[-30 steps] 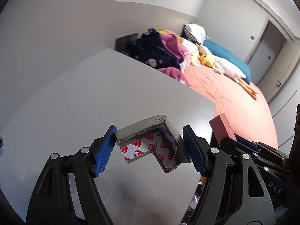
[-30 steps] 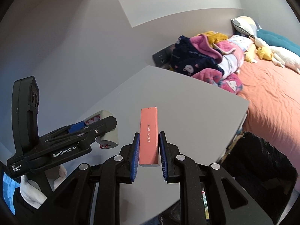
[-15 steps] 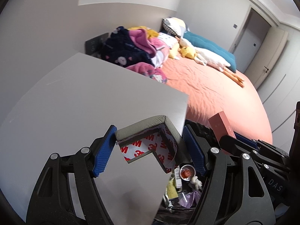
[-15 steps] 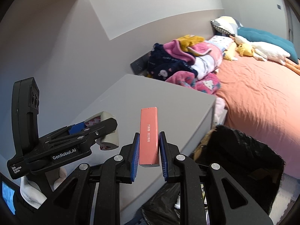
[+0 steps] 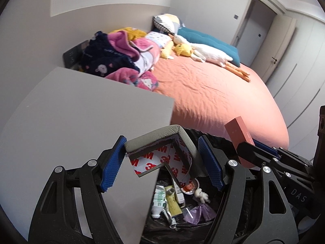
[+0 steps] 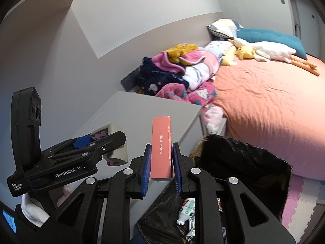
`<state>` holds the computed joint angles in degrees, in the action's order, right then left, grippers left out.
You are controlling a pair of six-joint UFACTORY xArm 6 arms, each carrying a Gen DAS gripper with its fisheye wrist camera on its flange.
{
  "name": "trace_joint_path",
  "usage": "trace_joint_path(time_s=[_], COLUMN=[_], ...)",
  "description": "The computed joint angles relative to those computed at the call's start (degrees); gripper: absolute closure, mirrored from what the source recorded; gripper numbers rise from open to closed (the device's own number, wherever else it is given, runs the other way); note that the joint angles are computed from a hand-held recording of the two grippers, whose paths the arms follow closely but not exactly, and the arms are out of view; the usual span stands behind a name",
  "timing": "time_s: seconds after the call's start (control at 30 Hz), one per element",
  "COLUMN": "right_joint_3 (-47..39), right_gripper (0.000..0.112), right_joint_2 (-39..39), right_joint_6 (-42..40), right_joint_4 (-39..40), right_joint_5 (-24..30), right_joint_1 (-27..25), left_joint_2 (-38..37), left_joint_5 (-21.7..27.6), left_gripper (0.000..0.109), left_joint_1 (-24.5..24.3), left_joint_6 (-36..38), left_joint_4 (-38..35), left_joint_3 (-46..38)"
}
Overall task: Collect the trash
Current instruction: 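Lift and carry the printed packet and orange box over the black bin, then open both tools to drop the packet and orange box into the bin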
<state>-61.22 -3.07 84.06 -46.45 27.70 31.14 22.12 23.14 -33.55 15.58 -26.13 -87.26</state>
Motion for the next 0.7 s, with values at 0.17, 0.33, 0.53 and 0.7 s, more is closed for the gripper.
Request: trace_joint_path(time_s=[0.17, 0.33, 0.53, 0.7], right_joint_3=[3.14, 5.61, 8.69, 10.47], right_gripper=[0.091, 0.091, 0.091, 0.091], right_joint_2=[-3.59, -6.63, -10.52, -12.63], right_joint_6=[3.01, 5.25, 7.81, 9.03], right_joint_4=[-2.05, -3.41, -4.71, -4.89], right_joint_5=[1.85, 3.70, 6.44, 8.08], right_joint_1=[-0.25, -0.31, 0.11, 0.14], left_joint_2=[1.20, 2.35, 3.71, 4.69], left_joint_5=[0.91, 2.00, 3.48, 4.83], left_gripper=[0.038, 0.038, 0.037, 0.037], left_joint_1=[-1.47, -2.85, -4.51, -5.34], left_joint_6=[1.81, 3.68, 4.99, 7.27], left_joint_4=[-0.97, -1.99, -2.45, -4.35], left_joint_3=[-1.96, -4.03, -6.40, -8.11])
